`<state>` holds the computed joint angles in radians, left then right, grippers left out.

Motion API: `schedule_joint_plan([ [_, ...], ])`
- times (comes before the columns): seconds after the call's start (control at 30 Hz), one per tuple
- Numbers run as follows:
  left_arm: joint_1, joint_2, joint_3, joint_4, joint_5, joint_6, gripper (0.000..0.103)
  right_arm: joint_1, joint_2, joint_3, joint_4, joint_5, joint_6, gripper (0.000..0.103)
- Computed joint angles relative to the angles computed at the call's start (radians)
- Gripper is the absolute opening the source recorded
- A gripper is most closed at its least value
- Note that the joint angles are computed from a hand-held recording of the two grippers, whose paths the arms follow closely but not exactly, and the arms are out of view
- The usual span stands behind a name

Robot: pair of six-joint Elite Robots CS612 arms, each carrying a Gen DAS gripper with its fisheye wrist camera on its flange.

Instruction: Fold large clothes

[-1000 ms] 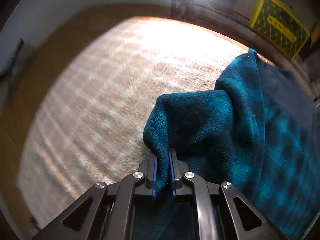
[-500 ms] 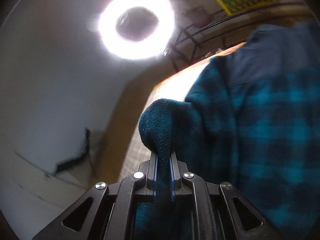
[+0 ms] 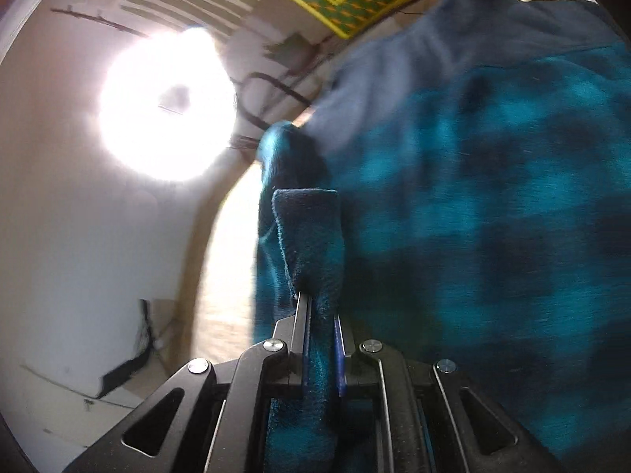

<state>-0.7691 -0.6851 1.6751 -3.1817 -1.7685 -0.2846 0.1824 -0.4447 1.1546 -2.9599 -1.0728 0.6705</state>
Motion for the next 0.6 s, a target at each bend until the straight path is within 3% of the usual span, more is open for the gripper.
schedule_joint_plan([
  [0.1, -0.004, 0.009, -0.011, 0.021, 0.002, 0.012, 0.006, 0.006, -0.014, 0.005, 0.069, -0.031, -0.046, 0.019],
  [0.17, -0.006, 0.005, -0.009, 0.022, 0.004, 0.016, 0.007, 0.008, -0.028, 0.009, 0.093, -0.054, -0.072, 0.037],
  [0.23, -0.004, -0.003, -0.002, 0.020, 0.004, 0.015, 0.012, 0.005, -0.049, 0.029, 0.106, -0.079, -0.117, 0.038],
  [0.33, 0.003, -0.018, 0.019, -0.015, -0.033, -0.010, 0.030, 0.005, -0.093, 0.076, 0.083, -0.091, -0.164, 0.039],
  [0.6, 0.014, -0.092, 0.135, -0.130, -0.098, -0.021, 0.031, -0.021, -0.257, 0.317, -0.089, -0.042, -0.226, 0.039],
])
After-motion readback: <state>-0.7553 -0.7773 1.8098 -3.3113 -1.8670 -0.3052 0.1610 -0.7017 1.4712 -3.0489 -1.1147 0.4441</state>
